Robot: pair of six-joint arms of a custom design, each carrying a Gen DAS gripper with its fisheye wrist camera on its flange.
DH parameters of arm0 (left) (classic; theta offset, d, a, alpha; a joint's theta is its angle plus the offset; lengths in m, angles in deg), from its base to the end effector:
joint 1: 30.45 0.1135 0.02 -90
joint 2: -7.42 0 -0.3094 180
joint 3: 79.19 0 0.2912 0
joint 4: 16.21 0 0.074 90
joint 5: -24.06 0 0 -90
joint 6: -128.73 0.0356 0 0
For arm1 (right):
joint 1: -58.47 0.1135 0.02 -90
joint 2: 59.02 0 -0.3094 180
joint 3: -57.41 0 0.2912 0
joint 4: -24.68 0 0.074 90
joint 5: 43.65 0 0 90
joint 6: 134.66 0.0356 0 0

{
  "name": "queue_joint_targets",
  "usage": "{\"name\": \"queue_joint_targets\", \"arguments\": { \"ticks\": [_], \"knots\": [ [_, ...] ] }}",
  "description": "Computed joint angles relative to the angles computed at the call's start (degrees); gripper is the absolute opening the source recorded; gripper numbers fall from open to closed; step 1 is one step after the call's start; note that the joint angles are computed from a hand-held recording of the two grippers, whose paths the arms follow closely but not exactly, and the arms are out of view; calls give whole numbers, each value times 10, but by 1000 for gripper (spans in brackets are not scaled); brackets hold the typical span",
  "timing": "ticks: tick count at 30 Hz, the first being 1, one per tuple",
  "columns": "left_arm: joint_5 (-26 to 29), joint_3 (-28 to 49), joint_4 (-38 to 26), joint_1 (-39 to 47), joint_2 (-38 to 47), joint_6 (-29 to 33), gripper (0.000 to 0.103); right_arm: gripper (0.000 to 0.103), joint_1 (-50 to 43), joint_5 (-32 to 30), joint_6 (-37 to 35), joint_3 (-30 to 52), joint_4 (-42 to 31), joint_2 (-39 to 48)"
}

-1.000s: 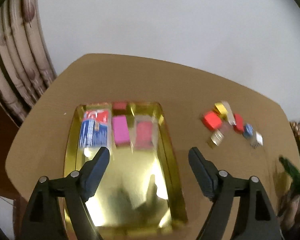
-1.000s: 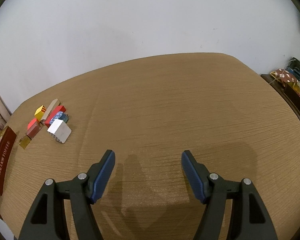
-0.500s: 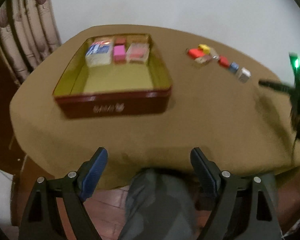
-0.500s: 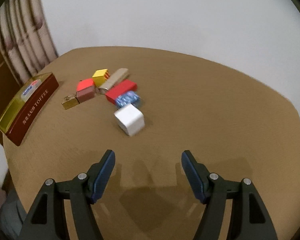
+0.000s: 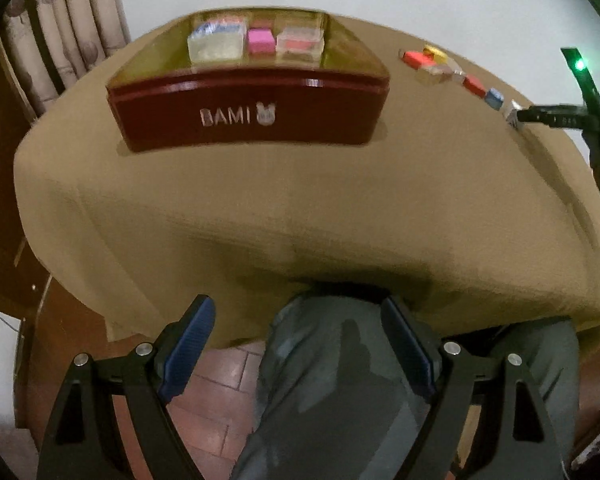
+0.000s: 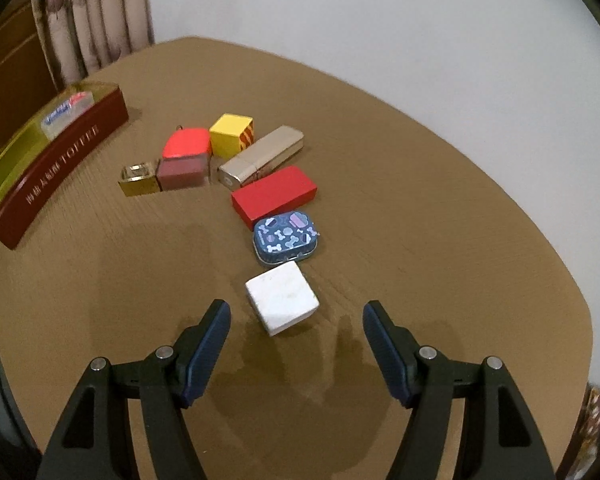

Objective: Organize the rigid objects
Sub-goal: 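Grasp the white cube with the right gripper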

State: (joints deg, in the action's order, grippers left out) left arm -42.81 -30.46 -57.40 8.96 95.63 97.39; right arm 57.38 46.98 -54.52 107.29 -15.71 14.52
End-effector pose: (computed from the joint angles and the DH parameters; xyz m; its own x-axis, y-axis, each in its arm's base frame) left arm 0.2039 0.1494 0.1323 -0.8532 0.3155 -0.4154 0.3731 0.9256 -0.0631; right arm 0.2470 -0.0051 0.1948 -0.8898 -0.1543 -0.4294 -0.1305 0.9878 -0.0847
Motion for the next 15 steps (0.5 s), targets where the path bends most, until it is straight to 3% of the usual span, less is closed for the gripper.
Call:
{"name": "queue_joint_targets", "arguments": {
  "ticks": [5, 6, 9, 15],
  "knots": [
    [-15, -6, 10, -8, 7, 1, 82, 69, -10, -17, -29, 29, -11, 48],
    [-16, -7, 13, -9, 6, 0, 82, 65, -14, -26, -32, 35, -16, 56],
    [-17, -6, 15, -7, 7, -1, 82, 32, -17, -25, -32, 42, -23, 74],
    [-20, 10, 2, -4, 13, -19, 82, 32, -15, -36, 13, 9, -20, 30]
  ]
}}
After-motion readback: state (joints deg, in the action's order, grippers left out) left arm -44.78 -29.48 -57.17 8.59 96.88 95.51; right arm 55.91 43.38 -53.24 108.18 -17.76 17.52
